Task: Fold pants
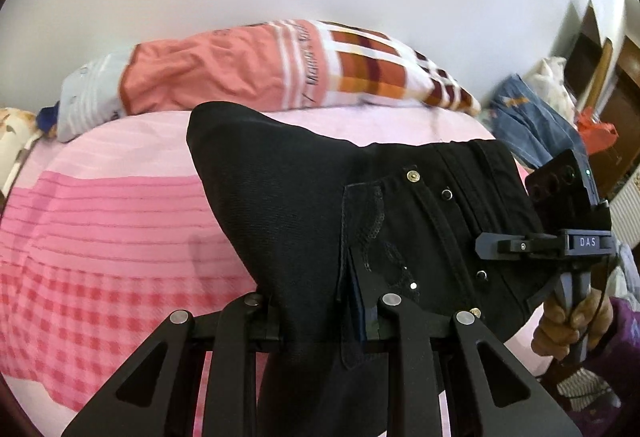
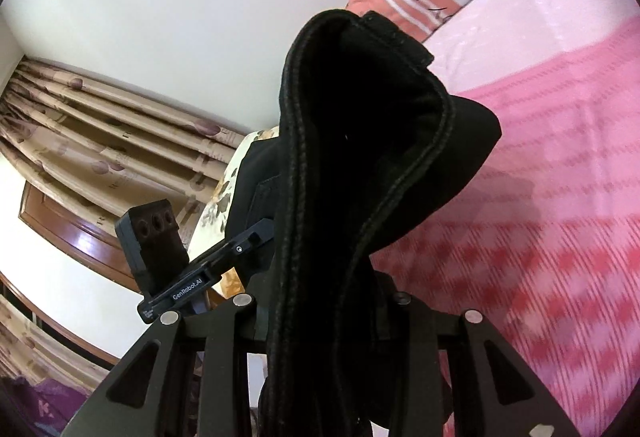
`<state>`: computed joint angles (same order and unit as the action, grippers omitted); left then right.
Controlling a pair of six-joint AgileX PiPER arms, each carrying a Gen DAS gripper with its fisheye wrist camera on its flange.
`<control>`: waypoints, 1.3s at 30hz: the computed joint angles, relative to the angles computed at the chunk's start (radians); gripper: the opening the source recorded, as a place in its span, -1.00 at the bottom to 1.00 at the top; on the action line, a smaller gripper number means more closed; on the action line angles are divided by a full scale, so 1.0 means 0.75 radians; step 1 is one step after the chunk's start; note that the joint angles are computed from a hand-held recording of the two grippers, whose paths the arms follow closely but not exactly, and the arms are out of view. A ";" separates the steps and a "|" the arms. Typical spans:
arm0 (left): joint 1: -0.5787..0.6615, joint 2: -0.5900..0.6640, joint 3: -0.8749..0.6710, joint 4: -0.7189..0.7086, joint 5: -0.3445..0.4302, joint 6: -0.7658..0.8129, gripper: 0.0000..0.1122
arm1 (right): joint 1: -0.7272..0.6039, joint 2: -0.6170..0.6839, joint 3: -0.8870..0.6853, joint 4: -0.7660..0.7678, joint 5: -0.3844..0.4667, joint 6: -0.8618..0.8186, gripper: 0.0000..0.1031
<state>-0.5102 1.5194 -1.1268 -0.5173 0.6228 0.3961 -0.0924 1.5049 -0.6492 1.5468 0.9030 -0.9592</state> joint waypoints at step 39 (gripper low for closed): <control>0.431 0.662 -0.670 0.030 0.024 0.198 -0.54 | 0.269 0.936 -0.993 0.049 -0.128 0.153 -0.42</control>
